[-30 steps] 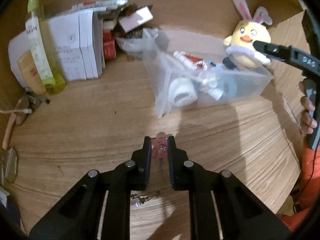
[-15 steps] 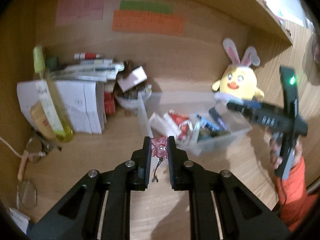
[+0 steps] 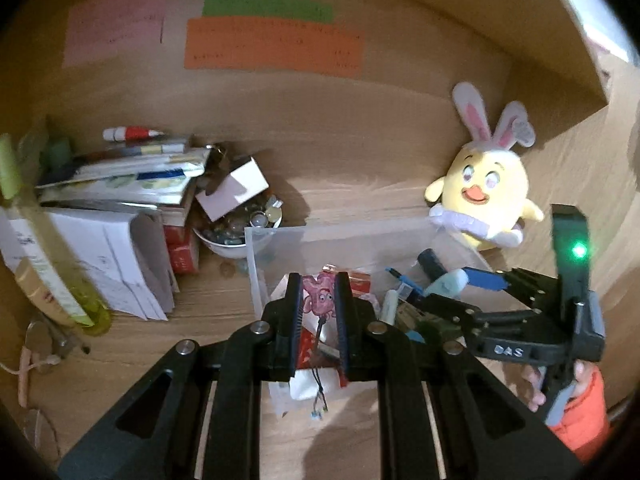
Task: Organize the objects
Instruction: 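Carry the mint-green tube and pink charm over the clear box and lower them, then open both grippers to release the charm and mint-green tube into the box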
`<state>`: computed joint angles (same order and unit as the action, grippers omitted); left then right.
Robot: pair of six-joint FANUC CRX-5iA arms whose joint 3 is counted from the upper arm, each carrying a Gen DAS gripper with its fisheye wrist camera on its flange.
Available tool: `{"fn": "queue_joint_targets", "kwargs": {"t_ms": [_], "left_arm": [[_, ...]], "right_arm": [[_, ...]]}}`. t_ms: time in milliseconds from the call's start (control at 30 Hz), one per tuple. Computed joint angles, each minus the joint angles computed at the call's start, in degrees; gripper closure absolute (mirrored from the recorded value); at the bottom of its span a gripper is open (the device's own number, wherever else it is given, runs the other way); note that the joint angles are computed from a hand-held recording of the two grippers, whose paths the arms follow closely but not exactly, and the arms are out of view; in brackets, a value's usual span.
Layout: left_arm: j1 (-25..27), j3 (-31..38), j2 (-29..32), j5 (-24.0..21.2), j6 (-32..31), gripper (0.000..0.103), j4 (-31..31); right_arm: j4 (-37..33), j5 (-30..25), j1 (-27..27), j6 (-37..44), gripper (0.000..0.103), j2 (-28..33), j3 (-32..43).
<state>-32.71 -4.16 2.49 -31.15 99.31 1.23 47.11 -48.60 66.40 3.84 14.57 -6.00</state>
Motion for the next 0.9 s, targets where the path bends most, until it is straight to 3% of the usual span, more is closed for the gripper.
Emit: {"fn": "queue_joint_targets", "kwargs": {"t_ms": [300,633,767,900], "left_arm": [[0.65,1.15,4.08,-1.66,-3.29,0.088,5.09],[-0.2,-1.14,1.5,-0.67,-4.16,0.088,5.01],[-1.17,-0.77,0.95,-1.42,-1.36,0.087,1.9],[-2.01,-1.49,0.02,-0.88,0.39,0.073,0.19]], "right_arm": [[-0.88,-2.24,0.87,3.0,0.031,1.7,1.97],[2.63,-0.34,1.21,-1.35,0.031,-1.64,-1.18],[5.03,-0.16,1.96,-3.74,0.031,-3.53,-2.98],[6.5,-0.85,3.03,-5.05,0.029,-4.92,-4.38]]}}
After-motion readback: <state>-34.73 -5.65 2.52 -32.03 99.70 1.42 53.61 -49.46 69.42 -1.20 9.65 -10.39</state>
